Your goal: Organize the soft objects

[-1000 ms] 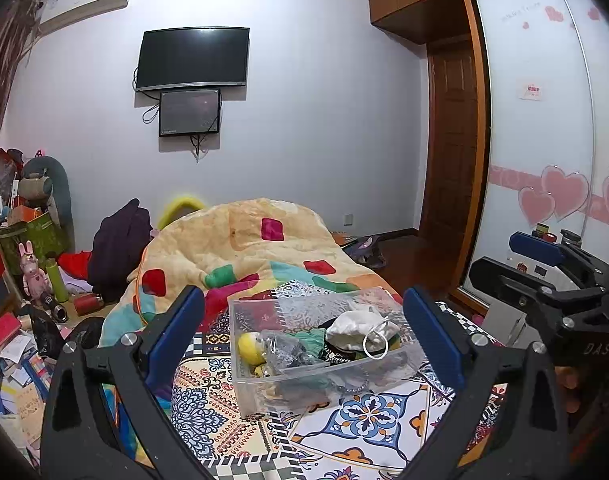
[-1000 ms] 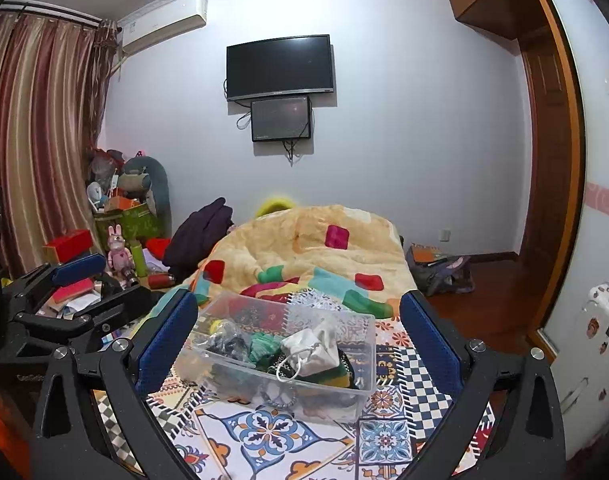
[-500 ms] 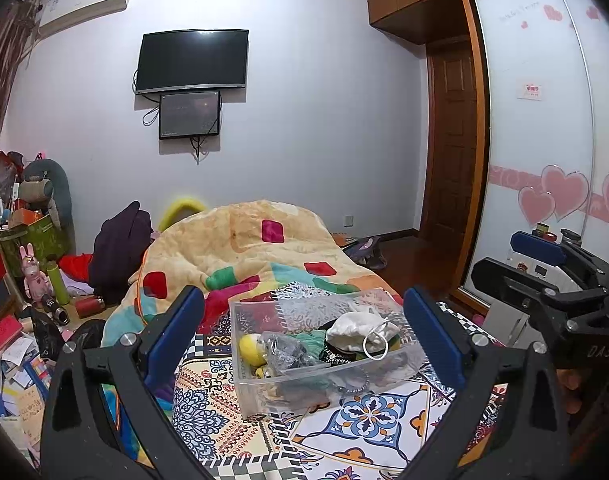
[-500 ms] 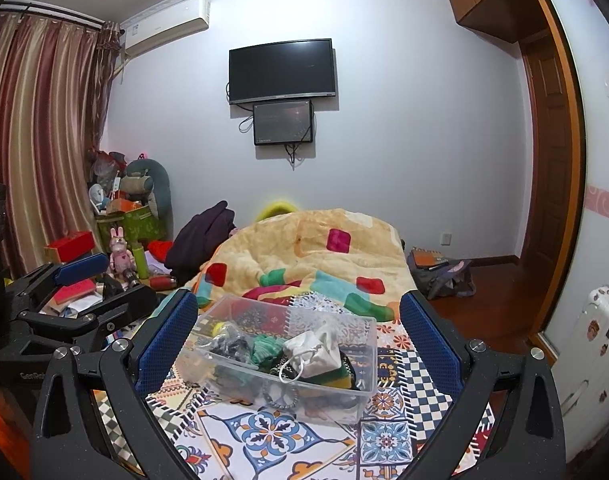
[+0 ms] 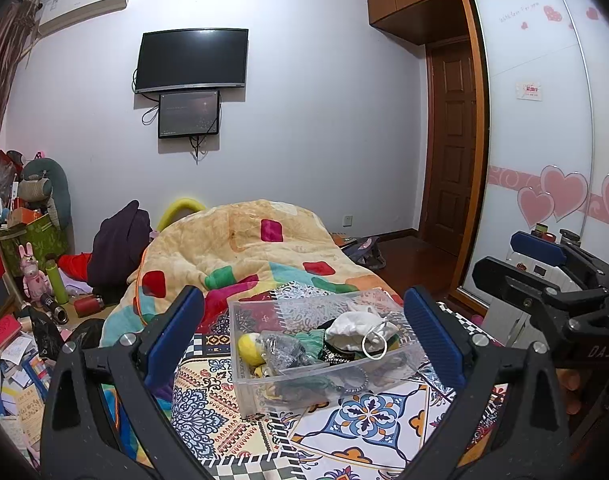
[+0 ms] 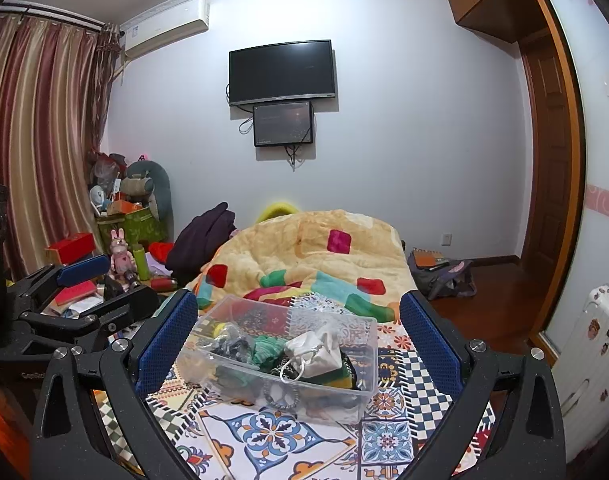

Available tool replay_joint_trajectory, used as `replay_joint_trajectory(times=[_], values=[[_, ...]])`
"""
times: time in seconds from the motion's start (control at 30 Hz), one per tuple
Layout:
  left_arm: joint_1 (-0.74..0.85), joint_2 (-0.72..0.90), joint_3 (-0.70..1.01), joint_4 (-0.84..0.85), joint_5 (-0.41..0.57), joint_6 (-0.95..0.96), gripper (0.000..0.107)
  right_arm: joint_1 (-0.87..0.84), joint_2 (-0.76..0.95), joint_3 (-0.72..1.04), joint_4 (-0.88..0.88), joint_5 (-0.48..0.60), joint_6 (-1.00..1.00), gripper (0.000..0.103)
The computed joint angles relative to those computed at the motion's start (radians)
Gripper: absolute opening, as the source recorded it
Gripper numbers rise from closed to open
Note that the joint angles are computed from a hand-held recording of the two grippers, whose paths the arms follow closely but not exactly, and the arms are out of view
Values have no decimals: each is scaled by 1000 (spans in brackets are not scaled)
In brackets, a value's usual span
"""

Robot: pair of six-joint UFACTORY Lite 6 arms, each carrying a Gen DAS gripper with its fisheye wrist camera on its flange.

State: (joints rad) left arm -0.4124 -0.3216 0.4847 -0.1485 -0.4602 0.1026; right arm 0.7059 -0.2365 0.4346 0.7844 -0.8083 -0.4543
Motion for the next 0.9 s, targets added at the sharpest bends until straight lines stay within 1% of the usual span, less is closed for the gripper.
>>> replay_joint_trajectory(times=[0.27,0.57,0.9], values=[[4,18,14,45,5,-42,102,-5,-4,0,-2,6,1,101],[-8,20,17,37,8,-40,103,-2,2,-2,4,1,2,101],[14,23,21,80,12,-88,103,-7,24,2,3,-1,11,101]])
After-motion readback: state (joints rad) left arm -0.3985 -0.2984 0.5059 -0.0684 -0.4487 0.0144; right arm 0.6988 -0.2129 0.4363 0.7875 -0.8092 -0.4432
